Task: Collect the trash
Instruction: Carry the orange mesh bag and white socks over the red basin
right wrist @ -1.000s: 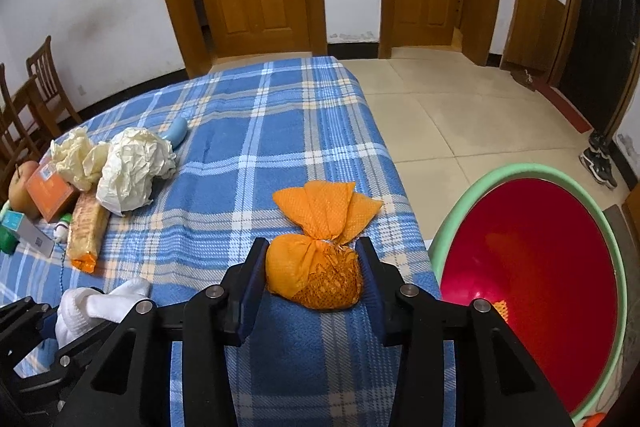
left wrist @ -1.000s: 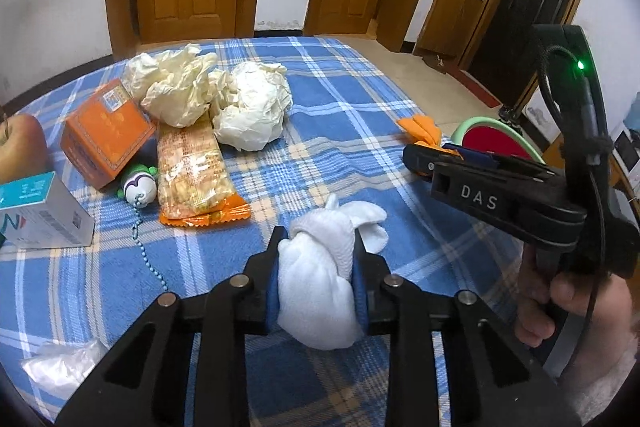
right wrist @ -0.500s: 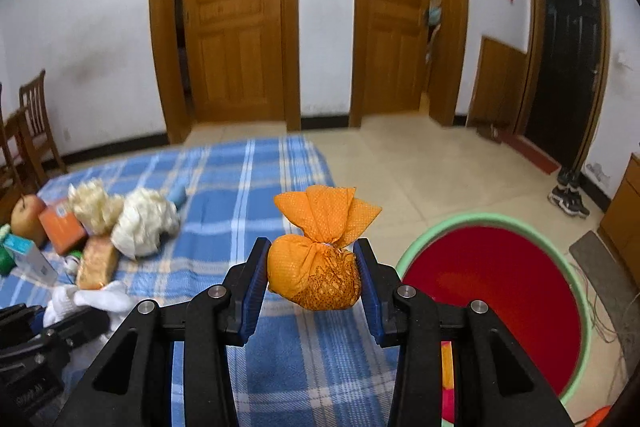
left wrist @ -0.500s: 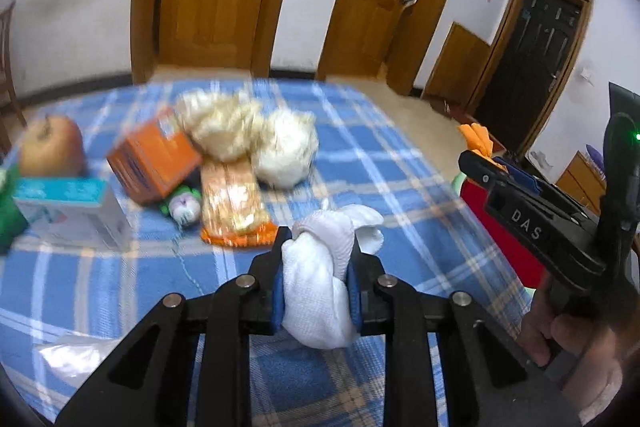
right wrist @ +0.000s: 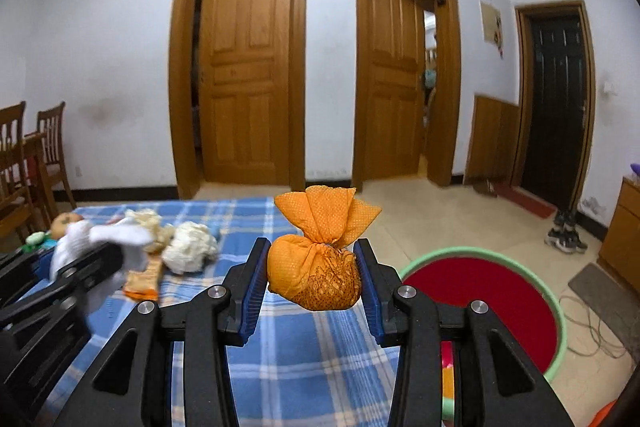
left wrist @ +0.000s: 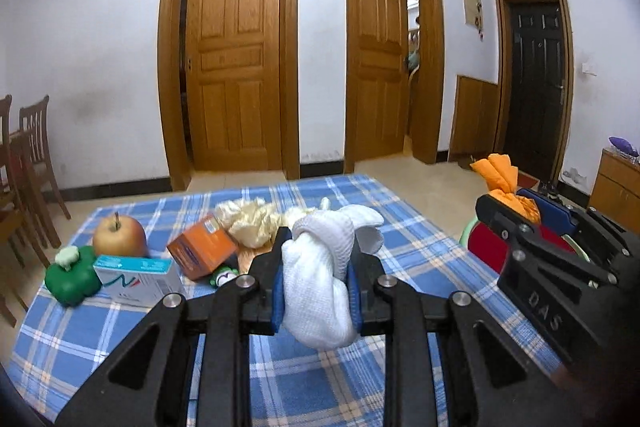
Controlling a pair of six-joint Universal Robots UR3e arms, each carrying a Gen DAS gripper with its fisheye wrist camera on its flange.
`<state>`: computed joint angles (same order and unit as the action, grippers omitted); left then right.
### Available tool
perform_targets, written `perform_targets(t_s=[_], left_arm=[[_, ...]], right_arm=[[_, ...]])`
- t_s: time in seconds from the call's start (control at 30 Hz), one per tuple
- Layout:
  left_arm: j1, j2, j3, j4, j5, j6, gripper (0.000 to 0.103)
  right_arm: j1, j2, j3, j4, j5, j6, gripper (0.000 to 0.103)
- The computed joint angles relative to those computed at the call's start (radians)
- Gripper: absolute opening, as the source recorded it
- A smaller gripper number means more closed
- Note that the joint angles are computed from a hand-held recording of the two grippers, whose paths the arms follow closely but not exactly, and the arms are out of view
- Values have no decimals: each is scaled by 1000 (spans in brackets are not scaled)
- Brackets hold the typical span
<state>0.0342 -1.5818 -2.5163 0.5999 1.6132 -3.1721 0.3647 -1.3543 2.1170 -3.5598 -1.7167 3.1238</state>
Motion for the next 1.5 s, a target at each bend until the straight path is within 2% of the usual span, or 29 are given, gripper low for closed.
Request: perform_targets(t_s=[0.1, 0.17, 0.33, 0.53, 0.77, 0.93, 1.1, 1.23, 1.37, 1.5], left_arm=[[13, -6, -6, 26, -29, 9, 26], [14, -9, 11, -3, -38, 10, 26], [-11, -13, 29, -38, -25, -1, 26], [-77, -60, 94, -96, 1, -32, 26], [-233, -161, 207, -108, 104, -52, 26], [-297, -211, 281, -148, 99, -73, 26], [-380, -280, 360, -137, 119, -35, 26], [-409, -329, 417, -115, 103, -3, 26], [-390, -359, 501, -200, 74, -56, 26], [-395, -389, 563, -252, 66, -57, 26]], right_arm=[[9, -6, 14, -26, -1, -5, 43], [-16, -25, 23, -3, 25, 18, 43], [-49, -43, -7, 95, 31, 63, 43], [-70, -60, 26, 63, 7, 49, 43], [-198, -151, 118, 61, 64, 61, 43], [-309, -223, 164, 110, 151, 77, 43], [-332, -276, 208, 110, 131, 47, 43], [-359, -307, 264, 46, 128, 16, 43], [-423, -356, 307, 45, 159, 19, 43], [-436, -355, 301, 64, 138, 22, 43]])
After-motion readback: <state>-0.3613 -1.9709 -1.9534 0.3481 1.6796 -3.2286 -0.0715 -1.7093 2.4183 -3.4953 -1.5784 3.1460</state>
